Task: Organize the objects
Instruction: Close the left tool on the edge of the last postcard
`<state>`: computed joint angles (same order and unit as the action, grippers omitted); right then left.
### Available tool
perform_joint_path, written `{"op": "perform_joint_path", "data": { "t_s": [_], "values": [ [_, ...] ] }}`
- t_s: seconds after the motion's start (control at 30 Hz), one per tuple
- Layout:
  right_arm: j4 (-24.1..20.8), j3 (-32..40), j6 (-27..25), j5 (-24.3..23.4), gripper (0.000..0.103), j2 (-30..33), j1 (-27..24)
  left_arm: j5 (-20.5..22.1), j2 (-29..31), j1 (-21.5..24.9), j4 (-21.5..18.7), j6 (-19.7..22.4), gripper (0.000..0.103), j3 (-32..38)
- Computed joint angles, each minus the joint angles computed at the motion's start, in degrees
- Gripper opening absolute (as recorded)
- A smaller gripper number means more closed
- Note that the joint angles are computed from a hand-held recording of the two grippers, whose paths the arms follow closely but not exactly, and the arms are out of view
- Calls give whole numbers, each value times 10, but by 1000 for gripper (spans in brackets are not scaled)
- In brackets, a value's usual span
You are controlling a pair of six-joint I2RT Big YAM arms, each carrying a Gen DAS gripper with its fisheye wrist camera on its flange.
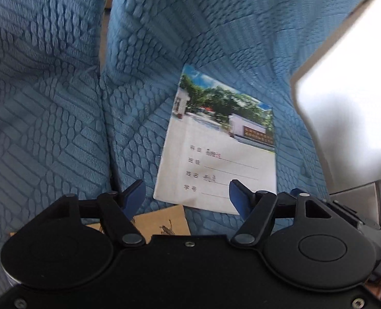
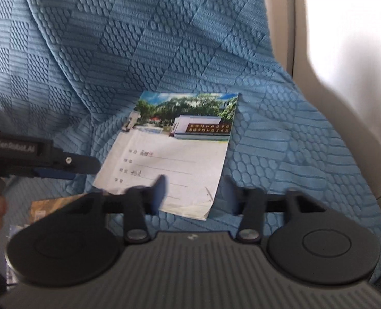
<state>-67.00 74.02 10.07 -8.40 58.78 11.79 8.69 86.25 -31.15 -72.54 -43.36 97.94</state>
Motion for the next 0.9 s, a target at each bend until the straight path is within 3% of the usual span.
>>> {"op": "perform_joint_path", "data": {
  "t_s": [0.03,0.13,0.37,0.57,0.77,0.9],
  "values": [
    [3,-2,-4,0,24,4,2,7,3,4,1,-3,64,-3],
    [9,-6,-15,0,17,13,7,25,12,15,1,-4,57,-6],
    [5,-12,-16,-5,15,21,8,31,14,18,11,6,54,-14],
    [18,-20,-15,-9,14,15,7,76,6,28,34,-11,50,-32],
    [41,-35,-16,-23,10,7,-2,120,-18,48,78,-61,49,-70],
    [49,-41,0,-38,10,4,-11,167,-46,65,145,-84,48,-111]
  ]
}}
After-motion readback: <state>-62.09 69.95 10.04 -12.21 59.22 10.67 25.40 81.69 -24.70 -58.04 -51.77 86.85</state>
